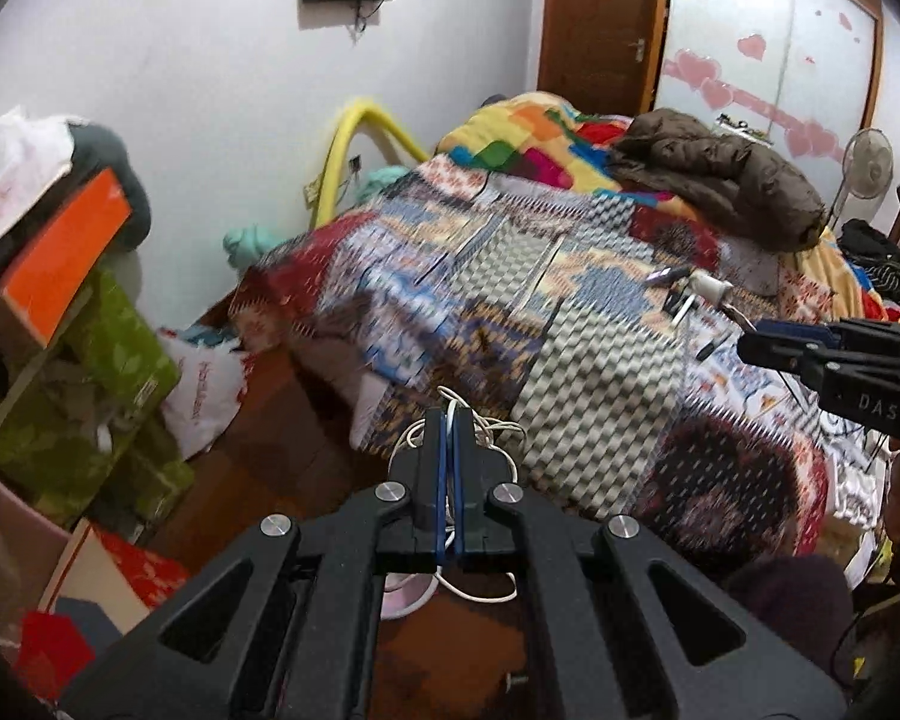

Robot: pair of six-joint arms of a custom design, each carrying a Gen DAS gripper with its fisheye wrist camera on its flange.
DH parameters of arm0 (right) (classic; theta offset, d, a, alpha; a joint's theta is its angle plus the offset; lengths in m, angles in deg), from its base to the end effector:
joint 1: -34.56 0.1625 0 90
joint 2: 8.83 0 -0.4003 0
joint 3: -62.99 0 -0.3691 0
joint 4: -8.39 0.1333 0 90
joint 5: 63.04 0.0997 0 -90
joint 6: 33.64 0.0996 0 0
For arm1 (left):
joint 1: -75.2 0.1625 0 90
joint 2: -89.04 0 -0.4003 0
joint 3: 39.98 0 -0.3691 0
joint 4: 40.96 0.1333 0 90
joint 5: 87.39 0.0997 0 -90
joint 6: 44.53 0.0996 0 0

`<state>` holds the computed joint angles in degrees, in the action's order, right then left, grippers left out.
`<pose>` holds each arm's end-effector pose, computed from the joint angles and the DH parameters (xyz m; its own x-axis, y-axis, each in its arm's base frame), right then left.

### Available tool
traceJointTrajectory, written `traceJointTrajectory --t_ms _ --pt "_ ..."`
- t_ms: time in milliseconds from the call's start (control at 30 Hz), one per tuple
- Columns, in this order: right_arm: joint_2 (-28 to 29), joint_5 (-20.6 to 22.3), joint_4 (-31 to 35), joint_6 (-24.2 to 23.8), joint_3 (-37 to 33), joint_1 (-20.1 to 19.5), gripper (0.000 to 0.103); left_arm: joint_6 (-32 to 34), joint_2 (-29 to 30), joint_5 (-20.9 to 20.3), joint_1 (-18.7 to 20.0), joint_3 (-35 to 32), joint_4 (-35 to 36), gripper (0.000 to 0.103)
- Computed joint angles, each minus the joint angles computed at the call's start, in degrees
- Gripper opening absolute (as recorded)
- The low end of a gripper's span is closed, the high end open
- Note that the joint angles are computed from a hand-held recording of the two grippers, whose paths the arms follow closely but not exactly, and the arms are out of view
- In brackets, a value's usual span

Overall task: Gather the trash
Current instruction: 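Carry the cable and tube in both tools down over the white bin, then open the left tool over the bin while the right tool releases the tube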

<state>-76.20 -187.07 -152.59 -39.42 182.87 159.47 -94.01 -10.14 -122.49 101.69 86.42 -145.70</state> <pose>0.3494 -0.3651 0.1924 -0.7224 -0.4056 0.5600 -0.6187 0.7407 -0.2617 -0.2169 -0.3481 0.3114 -0.7281 0.0545 -0.6833 0.4931 0.7341 -0.4668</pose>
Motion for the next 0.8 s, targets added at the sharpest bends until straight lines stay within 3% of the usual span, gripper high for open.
traceJointTrajectory --t_ms 200,400,567,800 --pt "6.7 2.6 1.7 3.2 -1.7 1.3 0.024 -3.0 -6.3 -2.6 2.8 3.4 6.2 0.000" --pt "13.1 4.6 3.7 5.4 -3.7 1.0 0.024 -0.8 -8.6 -5.7 9.0 6.6 4.8 0.000" --pt "18.3 5.7 6.2 7.3 -6.2 -0.1 0.024 4.6 -6.6 -9.5 17.1 8.7 -2.6 0.000" --pt "24.8 5.5 8.9 7.3 -10.0 -2.0 0.024 11.8 1.8 -13.9 29.4 8.8 -14.8 0.000"
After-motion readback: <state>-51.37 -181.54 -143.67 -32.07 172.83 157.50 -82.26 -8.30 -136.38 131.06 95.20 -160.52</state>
